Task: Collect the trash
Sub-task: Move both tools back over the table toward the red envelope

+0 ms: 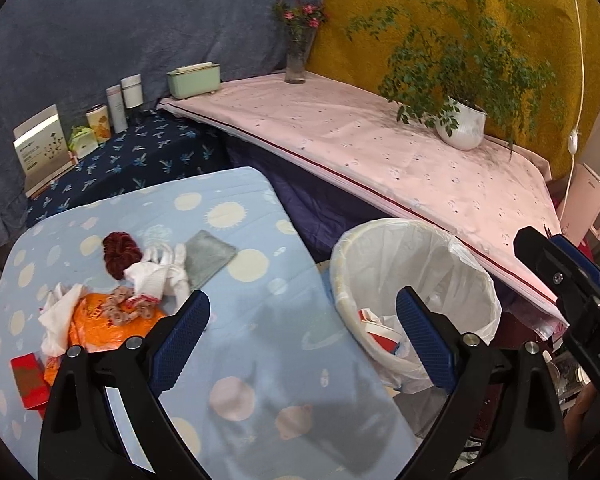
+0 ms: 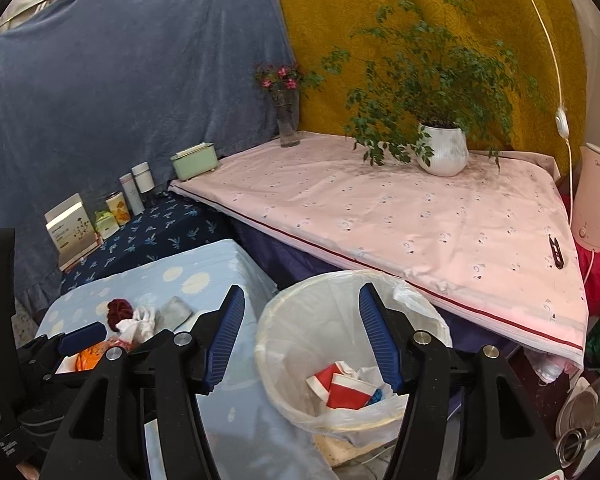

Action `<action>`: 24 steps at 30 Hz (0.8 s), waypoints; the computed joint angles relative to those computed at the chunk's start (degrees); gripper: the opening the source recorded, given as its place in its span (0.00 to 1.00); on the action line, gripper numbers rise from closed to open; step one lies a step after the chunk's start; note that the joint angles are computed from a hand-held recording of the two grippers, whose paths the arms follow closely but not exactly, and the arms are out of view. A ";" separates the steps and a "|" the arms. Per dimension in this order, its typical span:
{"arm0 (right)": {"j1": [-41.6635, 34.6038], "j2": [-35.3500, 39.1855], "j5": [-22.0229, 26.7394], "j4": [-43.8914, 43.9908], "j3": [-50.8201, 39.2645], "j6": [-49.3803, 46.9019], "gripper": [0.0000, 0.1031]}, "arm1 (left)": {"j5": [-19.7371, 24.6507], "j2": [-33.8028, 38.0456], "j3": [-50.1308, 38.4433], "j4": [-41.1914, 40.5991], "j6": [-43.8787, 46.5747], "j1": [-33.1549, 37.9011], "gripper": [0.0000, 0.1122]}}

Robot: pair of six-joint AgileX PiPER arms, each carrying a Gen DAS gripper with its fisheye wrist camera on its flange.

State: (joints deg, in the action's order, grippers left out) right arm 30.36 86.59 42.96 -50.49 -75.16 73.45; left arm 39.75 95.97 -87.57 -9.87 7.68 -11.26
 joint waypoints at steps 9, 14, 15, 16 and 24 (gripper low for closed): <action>7.08 4.09 3.67 0.06 -6.70 -1.34 0.59 | 0.61 -3.71 3.11 -4.49 4.44 7.47 0.80; 10.61 6.85 5.42 0.59 -10.94 -2.46 0.59 | 1.39 -4.96 4.33 -7.55 7.27 12.59 0.81; 11.33 7.48 5.86 0.61 -11.85 -2.58 0.59 | 1.49 -5.20 4.72 -8.02 7.81 13.87 0.81; 12.06 8.13 6.14 0.72 -12.68 -2.65 0.60 | 1.64 -5.29 4.90 -8.14 7.97 14.81 0.82; 16.78 14.83 7.66 3.40 -20.46 -5.41 0.61 | 3.90 -4.27 6.62 -11.51 12.70 26.51 0.84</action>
